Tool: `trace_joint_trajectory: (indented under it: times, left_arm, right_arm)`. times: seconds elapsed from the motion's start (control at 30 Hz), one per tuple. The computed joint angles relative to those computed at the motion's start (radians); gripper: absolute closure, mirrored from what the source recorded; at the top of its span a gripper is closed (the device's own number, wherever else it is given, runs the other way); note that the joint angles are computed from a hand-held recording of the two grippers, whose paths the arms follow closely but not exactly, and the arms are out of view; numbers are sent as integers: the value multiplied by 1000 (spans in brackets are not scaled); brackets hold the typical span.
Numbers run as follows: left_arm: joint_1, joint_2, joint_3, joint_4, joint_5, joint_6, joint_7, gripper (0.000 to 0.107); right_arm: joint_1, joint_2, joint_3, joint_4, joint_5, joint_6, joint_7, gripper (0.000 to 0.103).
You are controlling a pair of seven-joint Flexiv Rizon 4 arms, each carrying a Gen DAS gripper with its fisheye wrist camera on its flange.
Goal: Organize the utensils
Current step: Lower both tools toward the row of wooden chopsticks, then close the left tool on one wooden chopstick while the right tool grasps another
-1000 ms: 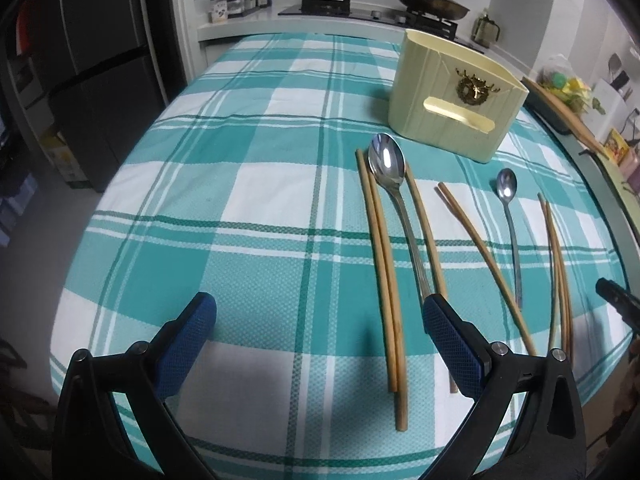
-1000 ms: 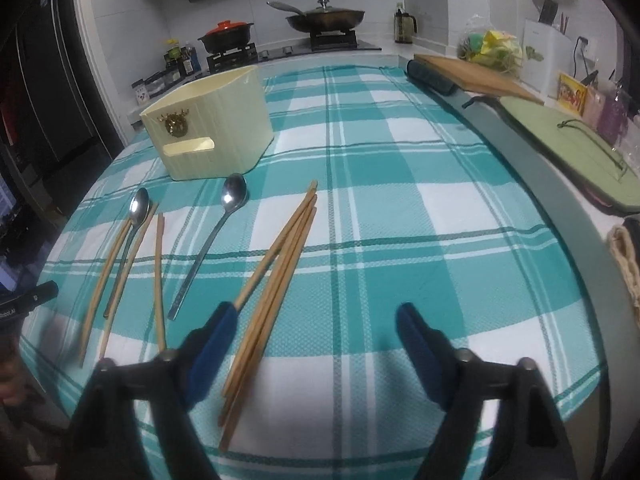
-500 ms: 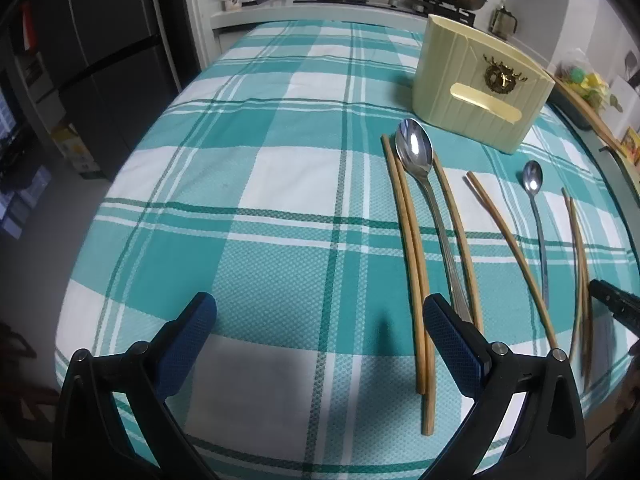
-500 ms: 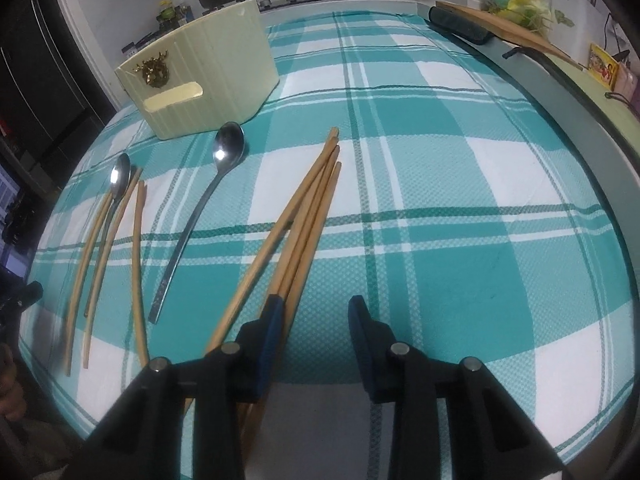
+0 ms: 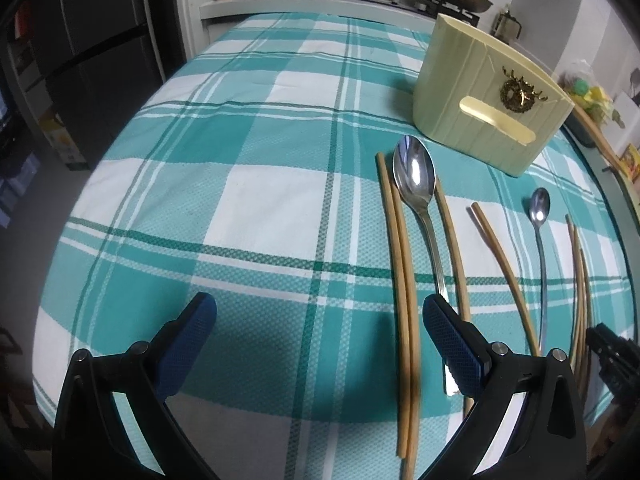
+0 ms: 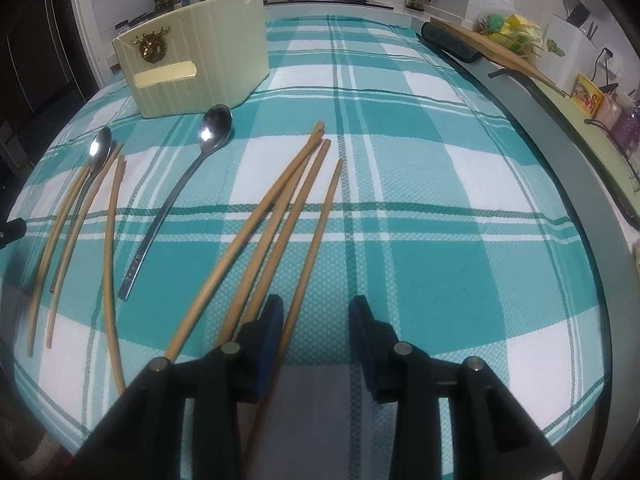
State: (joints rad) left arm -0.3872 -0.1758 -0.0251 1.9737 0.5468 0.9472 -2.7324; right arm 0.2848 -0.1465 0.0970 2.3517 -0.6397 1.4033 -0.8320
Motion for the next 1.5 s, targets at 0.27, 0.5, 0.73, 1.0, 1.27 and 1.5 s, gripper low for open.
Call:
trace_joint_trajectory:
  times: [0.27, 0.5, 0.73, 1.0, 1.27, 1.5]
  left_arm:
    - [-7, -71, 10, -47, -32, -41, 55, 4]
    - [-3, -68, 26, -20, -57, -1, 55, 4]
    - [-9, -86, 26, -47, -50, -36, 109, 4]
    - [75, -86, -2, -19, -226, -24, 441, 4]
    - [113, -146, -9, -110, -389, -110, 667, 23]
    - [82, -184, 5, -203, -400, -188, 685, 98]
  right_arm:
    - [3, 0, -13, 13, -15, 32, 28, 67]
    - [2, -3, -18, 15, -31, 40, 45, 67]
    - [-18, -8, 21, -2, 35, 16, -34, 66]
    - [-60, -23, 132, -139, 432, -195, -478, 67]
    - [-22, -112, 103, -341, 519, -402, -642, 85]
    - [-15, -198, 87, -485, 557, -467, -626, 97]
